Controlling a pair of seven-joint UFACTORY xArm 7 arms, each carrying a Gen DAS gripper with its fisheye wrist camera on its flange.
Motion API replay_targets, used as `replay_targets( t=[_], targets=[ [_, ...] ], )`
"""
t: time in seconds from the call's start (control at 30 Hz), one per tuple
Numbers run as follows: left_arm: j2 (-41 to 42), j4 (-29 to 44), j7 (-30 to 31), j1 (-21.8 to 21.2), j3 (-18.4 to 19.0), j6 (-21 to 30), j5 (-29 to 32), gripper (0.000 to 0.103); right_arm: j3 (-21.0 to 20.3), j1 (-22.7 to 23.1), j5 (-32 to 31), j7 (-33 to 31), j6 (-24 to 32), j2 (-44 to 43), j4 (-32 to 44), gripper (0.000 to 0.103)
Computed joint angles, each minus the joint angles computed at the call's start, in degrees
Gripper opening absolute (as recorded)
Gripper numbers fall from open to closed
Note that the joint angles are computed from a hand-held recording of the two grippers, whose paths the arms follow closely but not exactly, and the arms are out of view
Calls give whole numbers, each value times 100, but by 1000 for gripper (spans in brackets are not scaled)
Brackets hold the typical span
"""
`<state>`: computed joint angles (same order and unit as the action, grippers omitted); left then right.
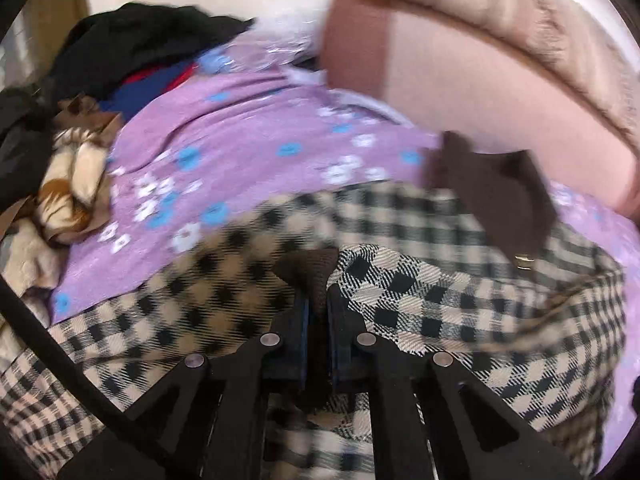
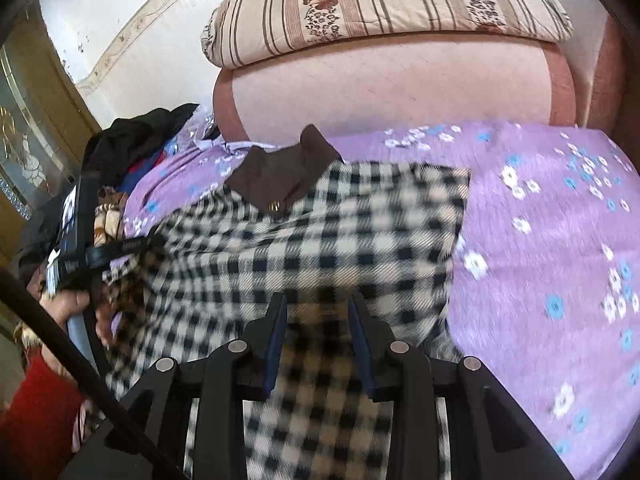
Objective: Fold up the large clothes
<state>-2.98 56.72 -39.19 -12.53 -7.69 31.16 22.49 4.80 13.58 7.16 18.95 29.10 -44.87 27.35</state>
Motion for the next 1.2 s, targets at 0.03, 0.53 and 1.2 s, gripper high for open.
replay_targets(
  t=[0.03, 0.53, 1.2],
  targets=[
    [76, 20, 92, 13, 31, 66, -148, 14, 53, -53, -59, 1, -111, 290, 127, 35],
    [-2666, -1791, 969, 576, 117, 437, -1165, 60, 519, -616, -1200, 924, 422, 2014, 986, 37],
    [-6344, -3562, 934, 4460, 1837, 1562, -452, 66, 2195, 2273, -1799, 994, -332, 4333, 3364, 55]
  ],
)
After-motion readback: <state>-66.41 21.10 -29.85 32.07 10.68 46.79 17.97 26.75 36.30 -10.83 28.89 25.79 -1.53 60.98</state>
